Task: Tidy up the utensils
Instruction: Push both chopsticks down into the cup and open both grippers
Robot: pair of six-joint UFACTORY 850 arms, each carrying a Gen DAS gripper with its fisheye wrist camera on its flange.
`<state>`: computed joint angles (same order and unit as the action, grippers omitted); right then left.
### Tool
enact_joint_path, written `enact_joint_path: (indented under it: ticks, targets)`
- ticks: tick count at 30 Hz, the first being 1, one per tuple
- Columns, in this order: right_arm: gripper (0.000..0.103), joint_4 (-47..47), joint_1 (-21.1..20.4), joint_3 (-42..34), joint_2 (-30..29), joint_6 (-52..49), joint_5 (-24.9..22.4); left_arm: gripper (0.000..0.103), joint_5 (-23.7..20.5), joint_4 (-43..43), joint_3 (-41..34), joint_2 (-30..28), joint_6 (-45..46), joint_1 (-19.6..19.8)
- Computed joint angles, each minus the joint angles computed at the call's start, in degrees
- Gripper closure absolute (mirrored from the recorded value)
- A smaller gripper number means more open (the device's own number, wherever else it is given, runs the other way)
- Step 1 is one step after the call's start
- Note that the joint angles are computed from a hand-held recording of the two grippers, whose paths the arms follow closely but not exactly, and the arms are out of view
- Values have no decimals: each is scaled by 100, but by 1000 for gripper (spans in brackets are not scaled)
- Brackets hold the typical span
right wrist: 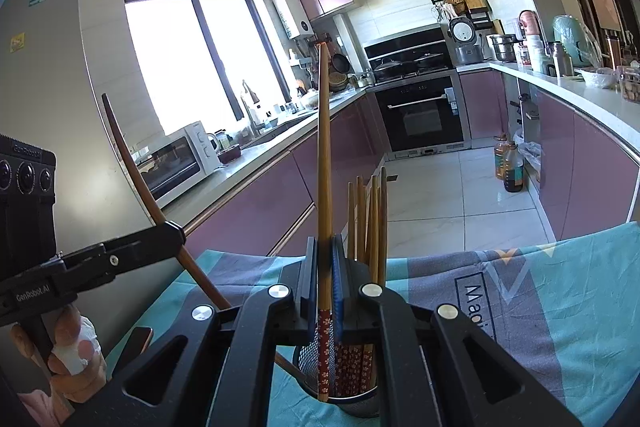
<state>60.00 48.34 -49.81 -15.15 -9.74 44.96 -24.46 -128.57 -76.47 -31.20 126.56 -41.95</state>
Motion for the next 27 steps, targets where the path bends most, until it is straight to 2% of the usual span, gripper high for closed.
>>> enact_joint_path:
  ticks: [10,27]
  targets:
    - [97,46,-54,-58,-88,20,8,96,248,602,-435,-232,-668,-64]
    - [97,180,-72,-132,-221,-36,12,96,490,1052,-618,-354,-1066,-132]
